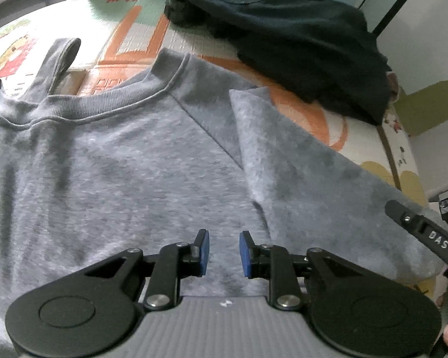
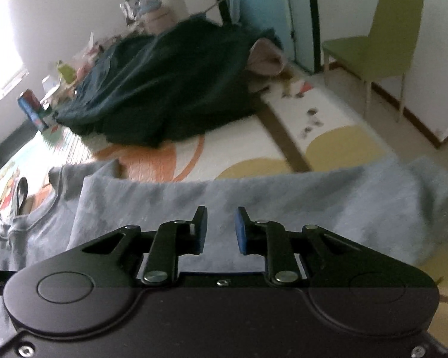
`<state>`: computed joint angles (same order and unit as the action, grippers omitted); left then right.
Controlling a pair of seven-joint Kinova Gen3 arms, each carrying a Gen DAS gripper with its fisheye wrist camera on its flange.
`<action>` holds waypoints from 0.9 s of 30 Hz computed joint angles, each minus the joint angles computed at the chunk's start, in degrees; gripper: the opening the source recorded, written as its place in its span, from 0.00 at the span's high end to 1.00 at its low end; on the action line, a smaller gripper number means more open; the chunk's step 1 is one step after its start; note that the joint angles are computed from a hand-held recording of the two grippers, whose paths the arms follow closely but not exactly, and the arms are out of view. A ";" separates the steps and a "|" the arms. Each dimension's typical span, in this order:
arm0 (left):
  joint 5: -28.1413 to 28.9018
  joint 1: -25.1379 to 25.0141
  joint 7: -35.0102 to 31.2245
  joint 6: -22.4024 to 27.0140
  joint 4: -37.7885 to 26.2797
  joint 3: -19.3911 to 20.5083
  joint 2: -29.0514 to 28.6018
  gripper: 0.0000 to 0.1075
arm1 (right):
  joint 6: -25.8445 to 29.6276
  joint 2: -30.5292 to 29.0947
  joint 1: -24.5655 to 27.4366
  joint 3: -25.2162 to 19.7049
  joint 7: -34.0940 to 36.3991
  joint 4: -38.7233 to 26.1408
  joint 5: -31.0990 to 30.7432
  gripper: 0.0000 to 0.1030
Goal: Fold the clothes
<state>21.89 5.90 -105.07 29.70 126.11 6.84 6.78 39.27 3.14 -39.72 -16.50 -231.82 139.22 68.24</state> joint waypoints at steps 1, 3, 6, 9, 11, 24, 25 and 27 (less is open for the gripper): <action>0.10 0.00 -0.23 -0.01 -0.04 0.08 0.29 0.77 | -0.71 1.15 0.35 0.36 -0.16 -0.42 0.53 0.82; 0.38 0.19 -0.73 -0.22 -0.04 0.44 0.78 0.77 | -1.62 2.61 0.66 0.99 -0.42 -0.58 0.67 0.82; -0.56 1.31 0.09 -0.68 -0.12 0.90 1.45 0.77 | -2.97 4.10 1.31 2.24 0.00 -0.25 -0.29 0.82; -2.22 3.05 1.99 -1.08 -0.42 1.46 2.17 0.77 | -2.84 3.16 1.35 2.67 -0.05 1.38 -1.90 0.83; -3.95 4.66 4.27 -1.66 -0.59 1.68 2.40 0.77 | -2.15 2.32 1.41 2.61 0.53 2.31 -3.62 0.83; -12.40 11.66 15.57 -2.92 -2.52 3.04 3.28 0.77 | 6.03 -3.27 4.54 1.52 14.00 5.54 -19.68 0.84; -12.80 12.01 15.99 -2.92 -2.67 3.17 3.39 0.75 | 6.25 -3.77 4.95 1.45 14.60 6.00 -20.18 0.85; -13.10 12.33 16.10 -2.92 -2.82 3.55 3.63 0.69 | 7.28 -4.26 5.71 1.23 16.20 6.45 -21.34 0.85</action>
